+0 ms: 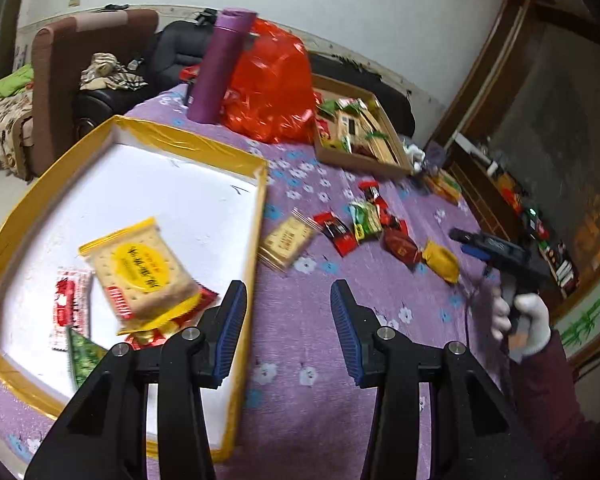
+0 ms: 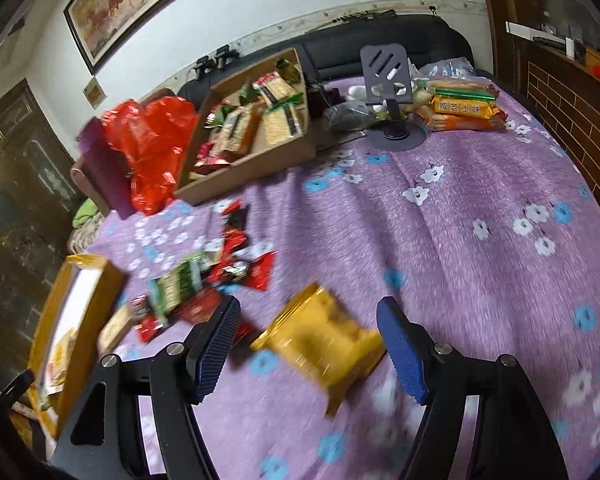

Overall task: Organize snacks
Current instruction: 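Grasp the cheese biscuit pack with the left gripper while the right grasps the yellow pouch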

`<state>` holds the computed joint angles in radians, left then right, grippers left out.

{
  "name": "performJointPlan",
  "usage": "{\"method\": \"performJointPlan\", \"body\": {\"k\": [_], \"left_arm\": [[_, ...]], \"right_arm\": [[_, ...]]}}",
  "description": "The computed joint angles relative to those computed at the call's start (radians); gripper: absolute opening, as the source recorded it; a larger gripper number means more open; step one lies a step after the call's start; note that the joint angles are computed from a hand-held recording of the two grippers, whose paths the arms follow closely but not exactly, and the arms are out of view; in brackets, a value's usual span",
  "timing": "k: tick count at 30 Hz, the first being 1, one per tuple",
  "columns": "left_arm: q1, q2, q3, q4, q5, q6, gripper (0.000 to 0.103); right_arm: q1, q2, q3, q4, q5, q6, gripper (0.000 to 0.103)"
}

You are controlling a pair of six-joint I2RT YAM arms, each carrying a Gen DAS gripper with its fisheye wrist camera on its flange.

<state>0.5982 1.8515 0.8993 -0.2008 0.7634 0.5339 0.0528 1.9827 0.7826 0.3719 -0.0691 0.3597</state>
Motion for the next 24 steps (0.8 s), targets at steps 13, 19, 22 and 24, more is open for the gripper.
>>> {"method": "performJointPlan", "body": {"k": [13,19,22,24], "left_arm": [[-0.289,0.109,0.125,0.049,-0.229,0.008,0.042],[-0.419,0.28,0.291,0.009,-0.414,0.047,0.042],[-0.429,0.361,0.374,0.0,-0.465,0.015,0.041],[-0.423,0.378,0.403,-0.002,-0.455,-0.011,0.041]], "right_arm": [[0.081,0.106,0.047,-0.009,0.094,-0.136,0.078],[0.057,0.12,0.051,-0.024,0.039,-0.157,0.079],[0.06,0.117,0.055,-0.038,0.028,-0.164,0.079],[0.064,0.117,0.057,-0.044,0.025,-0.169,0.079]]}}
